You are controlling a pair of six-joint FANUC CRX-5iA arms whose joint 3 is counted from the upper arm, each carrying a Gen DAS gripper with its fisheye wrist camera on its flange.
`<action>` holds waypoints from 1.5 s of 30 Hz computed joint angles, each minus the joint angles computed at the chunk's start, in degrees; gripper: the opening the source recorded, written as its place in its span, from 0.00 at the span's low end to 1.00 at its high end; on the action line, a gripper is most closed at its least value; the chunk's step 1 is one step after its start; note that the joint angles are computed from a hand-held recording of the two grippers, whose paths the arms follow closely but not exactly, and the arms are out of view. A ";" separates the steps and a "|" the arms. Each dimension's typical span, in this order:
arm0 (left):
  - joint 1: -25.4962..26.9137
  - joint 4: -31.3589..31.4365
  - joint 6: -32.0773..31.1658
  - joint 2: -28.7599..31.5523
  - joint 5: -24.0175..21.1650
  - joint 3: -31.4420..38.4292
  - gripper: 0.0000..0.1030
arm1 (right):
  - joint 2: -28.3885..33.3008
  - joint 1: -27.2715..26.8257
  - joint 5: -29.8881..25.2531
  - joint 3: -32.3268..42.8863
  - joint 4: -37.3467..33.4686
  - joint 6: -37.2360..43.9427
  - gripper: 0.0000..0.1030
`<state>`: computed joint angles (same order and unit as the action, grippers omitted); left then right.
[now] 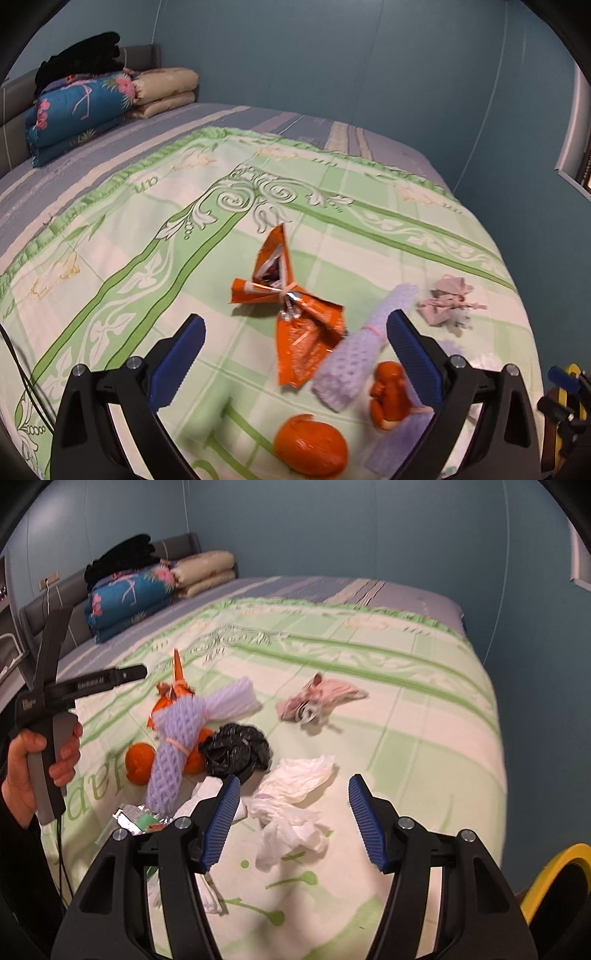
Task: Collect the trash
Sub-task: 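Move both open tools back over the trash on the bed, then grasp the orange snack wrapper with the left tool while the right tool grasps white tissues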
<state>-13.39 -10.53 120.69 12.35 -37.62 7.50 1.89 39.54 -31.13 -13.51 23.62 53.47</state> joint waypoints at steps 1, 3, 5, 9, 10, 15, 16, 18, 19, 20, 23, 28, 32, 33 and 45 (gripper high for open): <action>0.61 1.41 -1.17 0.51 0.13 -0.05 0.92 | 0.62 0.04 -0.19 0.53 -0.69 0.67 0.56; 1.29 2.51 -1.92 1.47 -0.33 0.44 0.92 | 2.08 0.09 -0.25 1.34 -1.04 1.31 0.56; 1.75 3.79 -2.91 2.30 -0.33 0.84 0.92 | 3.05 0.00 -0.32 1.95 -1.34 1.53 0.57; 2.37 6.83 -5.11 4.77 -0.82 2.65 0.92 | 4.89 -0.23 -0.77 3.45 -2.96 2.73 0.60; 2.32 6.73 -5.11 5.29 -1.09 3.26 0.92 | 5.24 -0.25 -0.74 3.67 -3.36 3.15 0.61; 2.35 8.37 -5.90 8.51 -2.34 6.09 0.92 | 7.33 -0.16 -1.85 4.74 -3.38 4.10 0.61; 2.24 8.35 -6.13 8.98 -2.46 6.56 0.92 | 7.80 -0.24 -2.23 5.13 -3.61 4.27 0.61; 1.71 7.10 -6.00 10.30 -3.58 8.35 0.91 | 8.84 -0.56 -3.11 6.10 -4.44 4.68 0.61; 1.63 7.35 -6.45 10.88 -3.78 8.83 0.88 | 9.22 -0.74 -3.39 6.50 -4.89 5.06 0.61; 1.68 7.84 -6.89 11.14 -3.81 8.93 0.86 | 9.73 -1.01 -3.84 7.23 -6.22 6.10 0.61; 1.77 9.40 -7.72 12.47 -4.43 9.79 0.80 | 10.71 -1.55 -4.49 8.74 -8.99 8.22 0.60; 2.42 12.82 -9.02 14.26 -5.50 10.39 0.56 | 11.74 -1.52 -5.20 10.11 -10.51 9.66 0.57; 2.76 14.28 -9.28 14.70 -5.44 10.03 0.48 | 12.62 -1.50 -5.88 11.03 -10.59 9.55 0.42; 2.71 14.10 -9.15 14.61 -5.39 10.01 0.46 | 12.69 -1.45 -5.99 11.15 -10.67 9.36 0.42; 3.94 15.14 -9.75 8.26 -2.62 4.87 0.43 | 8.20 -0.32 -2.79 6.87 -3.52 2.26 0.29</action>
